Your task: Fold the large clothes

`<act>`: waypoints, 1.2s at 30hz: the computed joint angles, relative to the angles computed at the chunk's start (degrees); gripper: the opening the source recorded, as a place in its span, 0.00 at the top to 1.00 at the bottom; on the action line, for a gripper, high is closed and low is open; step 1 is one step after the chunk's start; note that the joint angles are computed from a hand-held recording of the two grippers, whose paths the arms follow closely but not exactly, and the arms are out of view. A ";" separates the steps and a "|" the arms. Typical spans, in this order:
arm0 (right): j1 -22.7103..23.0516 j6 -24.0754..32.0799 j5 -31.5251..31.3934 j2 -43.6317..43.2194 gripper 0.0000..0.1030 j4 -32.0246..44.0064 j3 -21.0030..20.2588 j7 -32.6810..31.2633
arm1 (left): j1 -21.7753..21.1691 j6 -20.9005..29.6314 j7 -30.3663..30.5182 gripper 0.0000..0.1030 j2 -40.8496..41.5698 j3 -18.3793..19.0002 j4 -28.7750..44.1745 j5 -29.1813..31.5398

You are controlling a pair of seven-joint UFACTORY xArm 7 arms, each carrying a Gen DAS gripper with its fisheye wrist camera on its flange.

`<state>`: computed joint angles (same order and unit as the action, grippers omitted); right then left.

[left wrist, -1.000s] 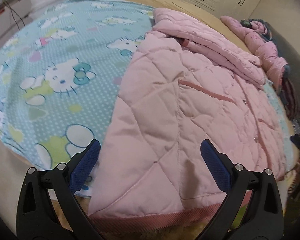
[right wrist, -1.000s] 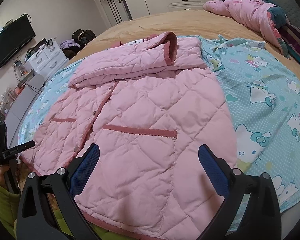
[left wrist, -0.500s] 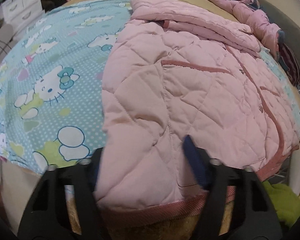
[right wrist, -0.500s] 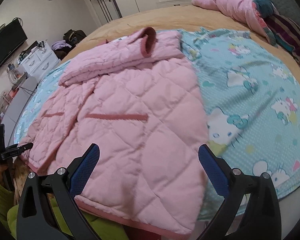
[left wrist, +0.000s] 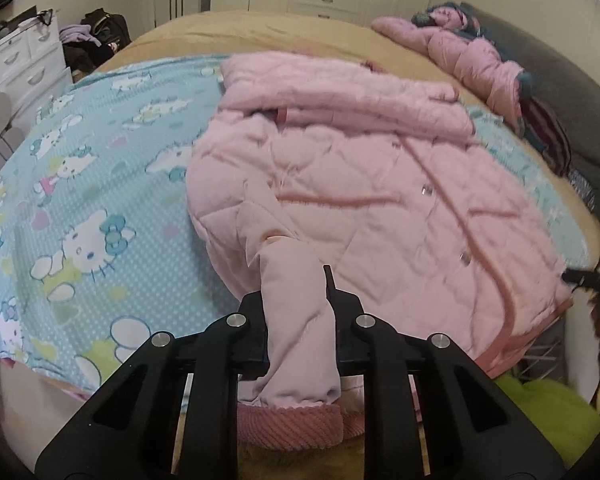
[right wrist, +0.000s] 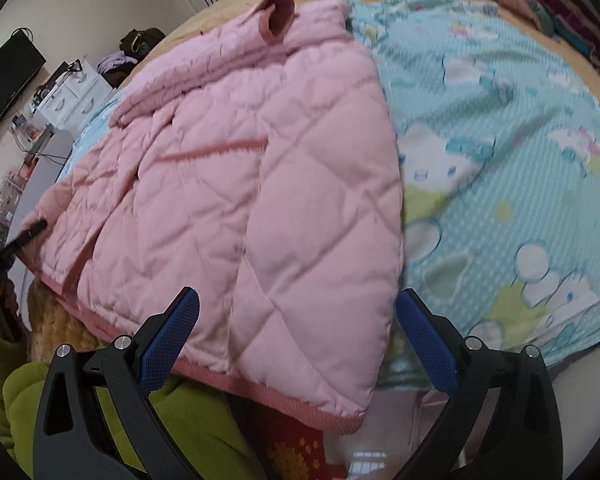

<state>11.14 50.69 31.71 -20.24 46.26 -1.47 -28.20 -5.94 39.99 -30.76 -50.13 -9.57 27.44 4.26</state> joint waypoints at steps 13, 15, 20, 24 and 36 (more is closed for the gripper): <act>-0.47 7.66 8.78 -1.70 0.78 -0.25 -3.47 -9.68 | 1.78 -2.91 -1.66 0.89 0.39 -0.64 2.61 1.16; 0.08 6.97 13.28 -3.25 0.81 0.19 -4.48 -13.32 | 2.08 -3.87 -1.92 0.89 0.80 -0.60 3.09 1.31; 1.01 4.42 22.05 -3.30 0.83 2.99 -5.64 -19.77 | 3.20 -5.43 -2.38 0.89 2.09 -1.19 4.60 2.45; 1.13 1.49 26.64 -2.01 0.84 5.08 -5.09 -22.08 | 4.14 -7.41 -2.86 0.89 3.27 -1.26 5.50 3.21; 0.83 -2.62 35.43 4.80 0.85 12.88 -2.82 -24.55 | 7.07 -11.34 -3.93 0.89 7.18 -1.19 9.29 5.22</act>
